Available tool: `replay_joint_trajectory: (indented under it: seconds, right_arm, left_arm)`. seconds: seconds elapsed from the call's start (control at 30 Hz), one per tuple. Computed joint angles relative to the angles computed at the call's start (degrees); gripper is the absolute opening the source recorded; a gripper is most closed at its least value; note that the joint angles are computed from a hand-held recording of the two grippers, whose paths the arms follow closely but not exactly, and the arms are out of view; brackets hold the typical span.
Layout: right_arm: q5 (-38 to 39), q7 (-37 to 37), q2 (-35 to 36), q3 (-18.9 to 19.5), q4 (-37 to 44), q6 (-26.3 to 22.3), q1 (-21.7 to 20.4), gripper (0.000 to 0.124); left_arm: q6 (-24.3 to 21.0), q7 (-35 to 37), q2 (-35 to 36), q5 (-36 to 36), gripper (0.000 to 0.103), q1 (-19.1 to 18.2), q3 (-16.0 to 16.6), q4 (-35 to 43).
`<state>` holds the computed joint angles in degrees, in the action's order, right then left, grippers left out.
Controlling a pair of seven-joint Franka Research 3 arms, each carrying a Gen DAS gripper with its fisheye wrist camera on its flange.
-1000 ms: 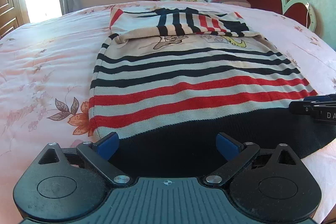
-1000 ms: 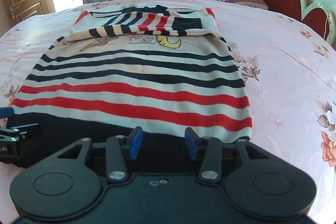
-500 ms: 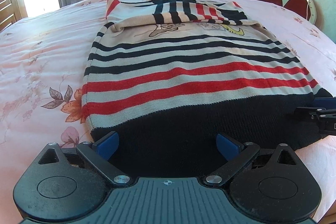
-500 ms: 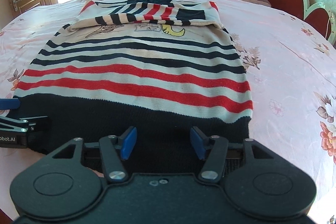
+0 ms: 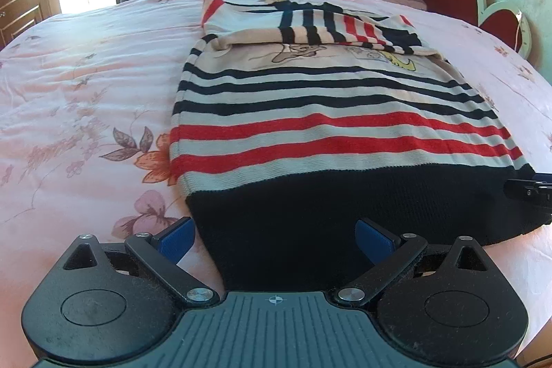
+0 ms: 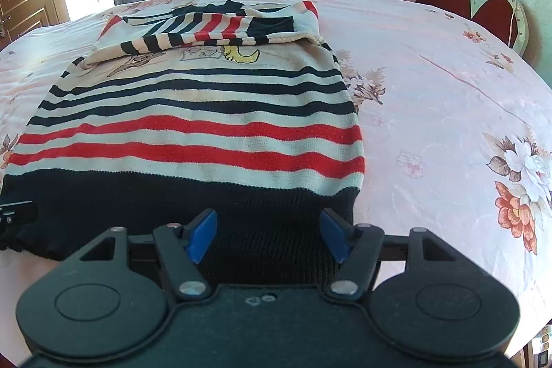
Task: Fold small clothes
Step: 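Close the left tool on the black hem while the right tool grasps beside it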
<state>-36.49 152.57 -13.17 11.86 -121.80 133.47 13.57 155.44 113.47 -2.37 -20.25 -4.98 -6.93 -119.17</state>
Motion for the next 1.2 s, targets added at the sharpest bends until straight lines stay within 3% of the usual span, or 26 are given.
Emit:
replay_joint_trajectory:
  seconds: [0.13, 0.27, 0.33, 0.4, 0.6, 0.63, 0.7, 0.87, 1.1, 1.2]
  right_arm:
    - [-0.17, 0.59, -0.37, 0.1, -0.07, -0.02, -0.08, 0.071]
    - [-0.05, 0.42, -0.08, 0.15, 0.13, -0.67, 0.0, 0.072]
    - [0.2, 0.9, -0.4, 0.06, -0.17, -0.51, 0.0, 0.073]
    - [0.5, 0.82, -0.72, 0.04, -0.37, -0.57, -0.04, 0.073]
    - [0.91, 2.05, -1.56, 0.12, -0.91, -0.95, -0.6, 0.073]
    - [0.99, 2.31, -1.73, 0.15, -1.0, -1.14, -0.75, 0.073]
    - [1.1, 2.57, -1.98, 0.24, -1.12, -1.63, -0.99, 0.073]
    - [1.08, 3.02, -2.82, 0.45, -1.58, -3.33, -1.56, 0.073]
    - [5.54, 2.49, -3.49, -0.45, -2.95, -2.6, -1.64, 0.076]
    - [7.96, 2.61, -3.81, -0.8, -4.22, 0.24, -1.79, 0.057]
  left_arm:
    - [-1.06, -1.83, -0.1, 0.93, 0.098, 0.97, 0.71, -0.35]
    - [-2.46, 1.74, 0.16, -5.68, 0.098, 1.49, 1.29, -0.13]
    - [-3.38, 3.52, 0.28, -9.31, 0.078, 1.7, 1.43, 0.22]
    - [-4.44, 4.15, 0.64, -11.17, 0.077, 1.94, 1.4, 0.98]
    - [-9.7, 7.0, 2.54, -18.08, 0.06, 2.85, 0.83, 4.5]
    - [-11.04, 7.66, 3.07, -19.95, 0.051, 3.17, 0.77, 5.34]
    - [-13.83, 7.57, 4.26, -22.24, 0.043, 3.91, 0.55, 7.0]
    - [-15.82, 9.06, 5.45, -24.67, 0.043, 5.01, -0.48, 8.51]
    - [-22.26, 10.73, 6.1, -26.76, 0.043, 7.03, -0.15, 10.18]
    - [-22.59, 11.53, 6.48, -26.97, 0.043, 7.2, -0.38, 10.57]
